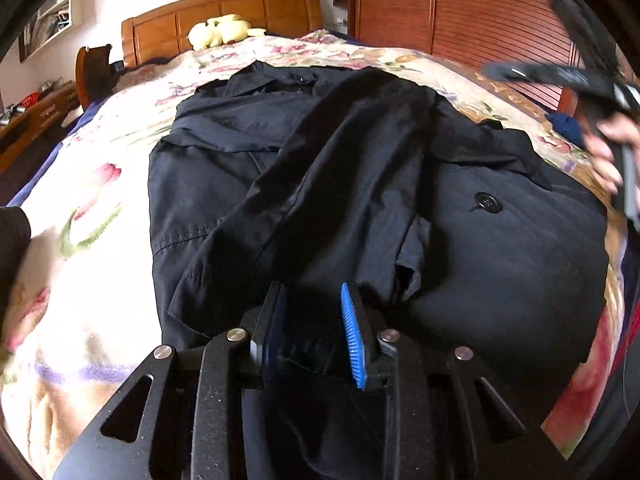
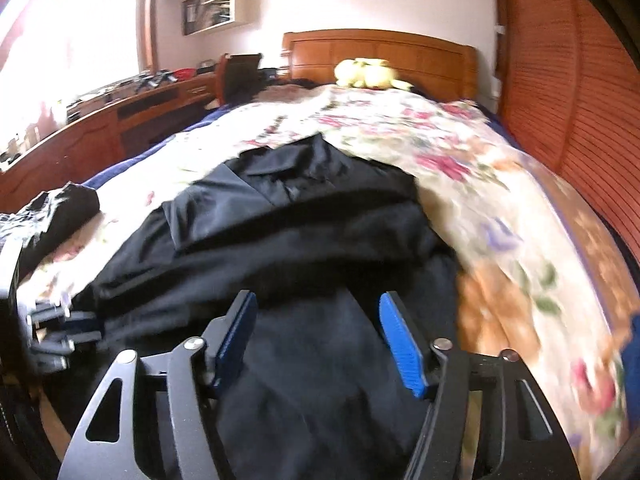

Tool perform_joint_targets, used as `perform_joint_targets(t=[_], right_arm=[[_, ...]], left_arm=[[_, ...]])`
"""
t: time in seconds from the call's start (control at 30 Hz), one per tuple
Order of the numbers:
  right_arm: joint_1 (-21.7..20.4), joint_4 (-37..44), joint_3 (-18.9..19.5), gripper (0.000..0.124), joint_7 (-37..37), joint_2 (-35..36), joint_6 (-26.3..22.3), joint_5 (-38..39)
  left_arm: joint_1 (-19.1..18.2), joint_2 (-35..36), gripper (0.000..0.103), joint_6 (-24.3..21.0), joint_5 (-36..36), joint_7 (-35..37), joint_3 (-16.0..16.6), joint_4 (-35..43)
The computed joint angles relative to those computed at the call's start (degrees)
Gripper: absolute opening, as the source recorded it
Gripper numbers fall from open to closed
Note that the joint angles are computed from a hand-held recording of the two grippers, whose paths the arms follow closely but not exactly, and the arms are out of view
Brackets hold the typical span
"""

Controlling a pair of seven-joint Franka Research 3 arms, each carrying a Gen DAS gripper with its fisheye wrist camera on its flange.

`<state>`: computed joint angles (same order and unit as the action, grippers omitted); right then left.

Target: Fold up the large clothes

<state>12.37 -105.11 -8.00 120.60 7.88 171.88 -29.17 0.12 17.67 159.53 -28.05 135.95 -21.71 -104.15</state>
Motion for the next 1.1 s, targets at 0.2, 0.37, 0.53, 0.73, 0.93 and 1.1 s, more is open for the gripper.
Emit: perform_joint_targets(t=[0.2, 0.37, 0.53, 0.73, 0.93, 1.1], right_arm=[[-4.81, 23.46, 9.1, 0.044, -24.2, 16.37, -12.11, 21.33], [-5.22, 38.91, 10.3, 0.044, -31.84, 26.92, -27.73, 29.63], [-4.12, 35.26, 8.25, 0.044, -36.1, 26.63, -22.78, 33.76], [-0.67, 30.14, 4.43, 0.046, -34.65, 25.04, -17.28, 32.14], [-0.34, 25.98, 3.98, 0.046, -34.49, 22.01, -16.95, 32.61], [2.12, 11.82, 1.59, 0.046, -30.08, 11.68, -11.63, 27.53]], left_arm=[[2.19, 1.57, 0.029, -5.49, -5.25, 2.22, -0.96, 3.22], [1.17, 1.26, 0.029, -4.78, -6.08, 2.87, -0.17, 2.76], [1.14, 1.37, 0.029, -5.58, -7.09, 3.49, 0.13, 3.09], [0.88, 1.32, 0.029, -5.73, -7.31, 3.7, 0.56, 3.14], [0.58, 1.29, 0.029, -4.92, -6.9, 3.59, 0.7, 2.87], [0.66, 1.09, 0.029, -4.11, -6.96, 3.78, 0.44, 2.34]])
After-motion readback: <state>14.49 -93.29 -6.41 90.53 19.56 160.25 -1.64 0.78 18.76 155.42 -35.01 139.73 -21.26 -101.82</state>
